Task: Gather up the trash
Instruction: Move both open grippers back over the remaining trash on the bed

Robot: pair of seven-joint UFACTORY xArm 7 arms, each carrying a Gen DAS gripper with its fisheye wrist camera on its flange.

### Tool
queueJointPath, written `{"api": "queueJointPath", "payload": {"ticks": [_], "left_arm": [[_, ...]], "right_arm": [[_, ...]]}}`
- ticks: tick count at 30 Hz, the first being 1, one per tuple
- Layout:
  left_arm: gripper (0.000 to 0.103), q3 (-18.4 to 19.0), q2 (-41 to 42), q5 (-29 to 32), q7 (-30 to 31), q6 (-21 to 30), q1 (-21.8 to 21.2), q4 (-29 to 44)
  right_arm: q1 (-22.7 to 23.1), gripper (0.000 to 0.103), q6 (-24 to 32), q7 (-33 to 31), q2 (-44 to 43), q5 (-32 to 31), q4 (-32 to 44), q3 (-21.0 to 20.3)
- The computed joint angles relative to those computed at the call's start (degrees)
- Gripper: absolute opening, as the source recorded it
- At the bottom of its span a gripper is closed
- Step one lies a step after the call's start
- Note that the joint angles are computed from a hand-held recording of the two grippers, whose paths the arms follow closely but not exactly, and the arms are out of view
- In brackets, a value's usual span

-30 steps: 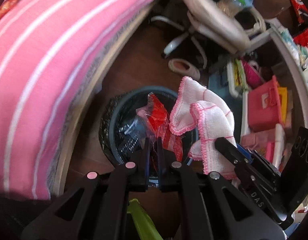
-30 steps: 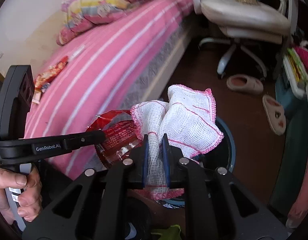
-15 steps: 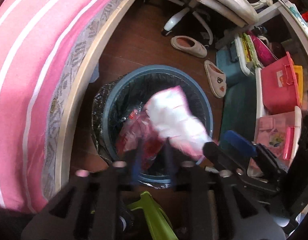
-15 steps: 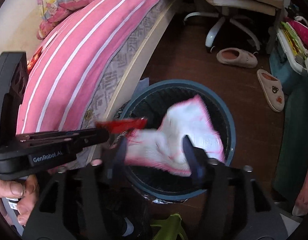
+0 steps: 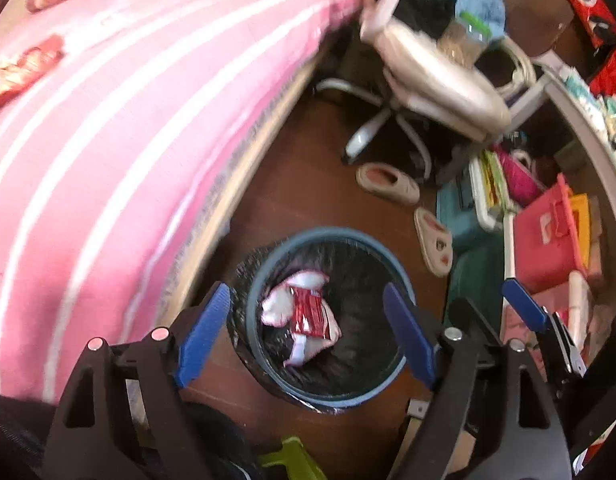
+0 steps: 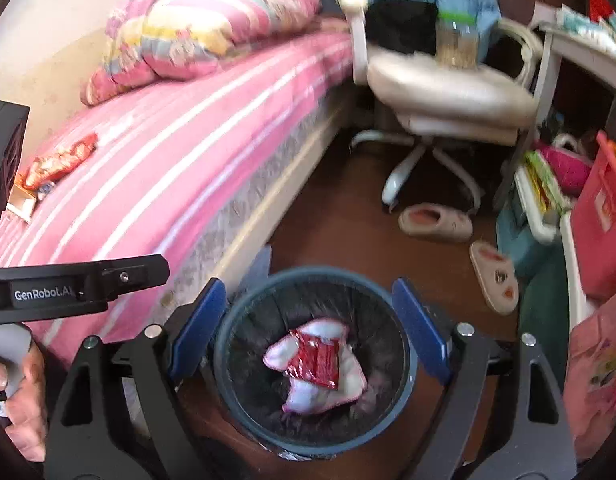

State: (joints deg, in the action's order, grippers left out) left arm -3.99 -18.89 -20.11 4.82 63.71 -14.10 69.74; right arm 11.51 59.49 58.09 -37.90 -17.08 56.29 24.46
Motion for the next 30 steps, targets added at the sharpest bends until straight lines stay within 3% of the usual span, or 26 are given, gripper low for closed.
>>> {"api": "queueJointPath", "payload": {"ticks": [4,11,21,26,30], "left_arm": [[0.079,0.77,-2.62,1.03,-0.51,-1.16,1.05,1.09],[0.080,3.86,-6.67,3.02,-0.57,-0.08,3.90,4.25],[0.081,9.25,-8.38,3.93,0.71,1.30,8.76,11.61],[0.082,12.06,-8.29,3.95,1.52,1.80,11.26,14.73],[0.082,14.21,-7.98,4.07,2.53,2.37,13.27,16.44]], "right_arm": [[-0.56,0.085,-2.53,-0.35,0.38,-1.22,3.27,0.56],[-3.22,0.085,-2.76,-2.46,6.69,-6.40,15.87,5.57],[-2.31,0.085,-0.23,-0.87,24.23,-19.98,38.07,16.34],[2.16,0.085,3.99,0.63,35.60,-31.20,49.25,22.00],[11.08,0.085,8.44,0.49,45.90,-41.42,59.54,23.61]]}}
